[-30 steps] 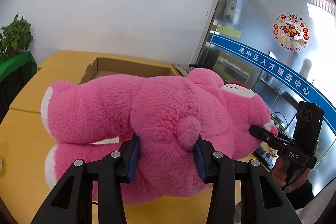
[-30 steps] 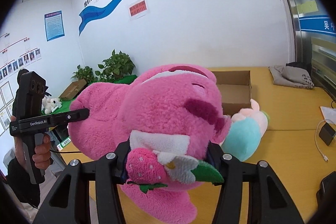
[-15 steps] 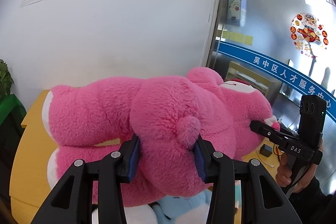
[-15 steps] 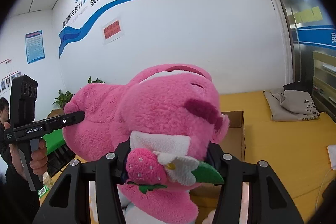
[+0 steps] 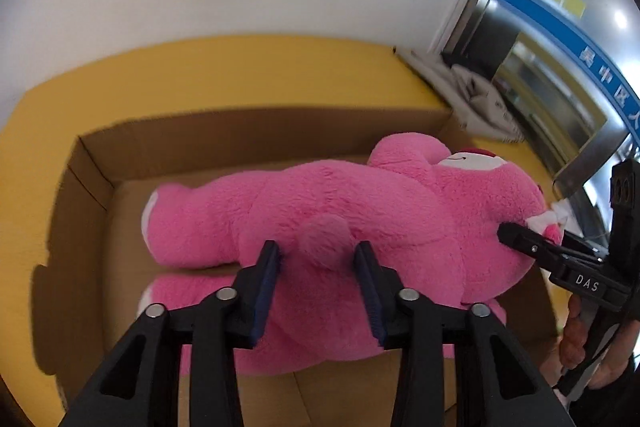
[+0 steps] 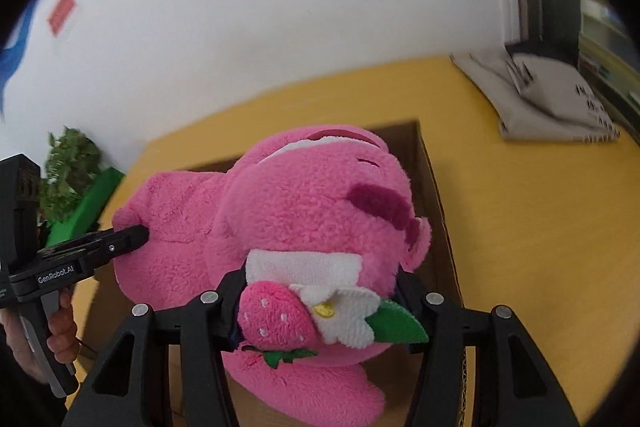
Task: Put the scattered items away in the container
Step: 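Lower the pink bear into the cardboard box and open both grippers, then move both grippers back toward the plush pile beside the box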
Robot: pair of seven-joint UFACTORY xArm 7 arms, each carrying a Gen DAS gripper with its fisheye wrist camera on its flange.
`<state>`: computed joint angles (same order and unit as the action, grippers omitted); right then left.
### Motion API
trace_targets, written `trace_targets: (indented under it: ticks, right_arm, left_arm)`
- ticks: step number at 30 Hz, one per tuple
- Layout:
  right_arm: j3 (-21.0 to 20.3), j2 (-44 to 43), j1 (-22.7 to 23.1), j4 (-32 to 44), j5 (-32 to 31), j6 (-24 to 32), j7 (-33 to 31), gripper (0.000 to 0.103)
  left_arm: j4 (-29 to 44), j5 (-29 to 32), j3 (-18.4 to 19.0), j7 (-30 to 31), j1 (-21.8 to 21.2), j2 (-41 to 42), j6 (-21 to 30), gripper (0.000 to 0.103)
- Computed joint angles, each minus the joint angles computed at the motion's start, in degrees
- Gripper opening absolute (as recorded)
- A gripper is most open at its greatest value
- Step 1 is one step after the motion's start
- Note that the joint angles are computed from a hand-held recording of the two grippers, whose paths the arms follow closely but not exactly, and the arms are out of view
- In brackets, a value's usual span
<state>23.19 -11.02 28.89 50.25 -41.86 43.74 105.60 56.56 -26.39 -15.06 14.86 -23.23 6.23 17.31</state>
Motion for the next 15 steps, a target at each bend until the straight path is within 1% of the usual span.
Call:
trace_targets:
  ticks: [1,2,3,4,5,6,7,8,9,11,12,13,15]
  right_arm:
    - [-0.7,1.22,0.21,-0.22,2.44,0.93,-0.43,0.059]
    - [-0.84,0.74,-0.14,-1.71,2.49,-0.17,1.21,0.068]
    - [-1.15,-0.55,-0.25,-3.45,2.09,-2.12,2.21,0.073]
    - [-1.43,-2.06,-0.32,-4.72,2.22,-3.74,1.68,0.075]
    - [-1.37,-3.38,-0.44,-5.46,2.58,-4.29,0.69,0.076]
    - [-0.72,-4.5,-0.46,-5.51,3.13,-3.39,-0.21,0.076]
    - [0.33,-6.25,-0.25,-5.35,3.56,-1.58,-1.09,0.076]
    - [1.47,-8.09,-0.03,-5.41,3.68,-0.24,-1.93,0.076]
    - [2.69,-10.1,0.57,-5.69,3.99,0.75,-3.37,0.079]
    - [4.33,-11.82,2.09,-5.18,5.88,1.66,-8.53,0.08]
    - [4.84,-11.77,2.9,-4.8,7.34,1.74,-11.44,0.08]
    - [5.48,-10.88,3.68,-4.14,8.97,1.75,-13.9,0.08]
    - [5.97,-8.7,4.72,-4.28,11.95,-0.14,-16.43,0.08]
  left_arm:
    - [0.33,-0.14,-0.14,0.56,-0.03,0.7,-0.15,0.035]
    - [0.05,0.57,0.02,-0.01,-0.13,0.1,-0.37,0.037]
    - [-0.42,0.48,0.11,0.01,0.05,-1.19,-0.17,0.044]
    - [-1.21,1.06,0.5,-0.49,0.08,-2.89,-0.18,0.05]
    - [-2.68,2.85,1.12,-1.96,-0.06,-5.07,-0.74,0.056]
    - [-4.99,4.34,1.63,-3.16,-0.15,-7.86,-1.62,0.059]
    - [-7.69,4.23,2.36,-2.76,-0.24,-11.18,-2.09,0.061]
    - [-10.02,4.18,3.41,-2.1,-0.47,-14.16,-1.96,0.071]
    - [-12.02,6.53,3.63,-3.74,-0.06,-16.79,-1.48,0.08]
    - [-16.08,13.19,3.39,-8.04,1.83,-22.05,0.71,0.082]
    - [-17.43,14.32,4.23,-8.04,1.6,-23.66,2.18,0.082]
    - [-19.63,14.04,5.91,-6.7,0.76,-25.51,3.58,0.082]
    - [-23.17,13.39,8.57,-4.9,0.15,-27.6,6.96,0.081]
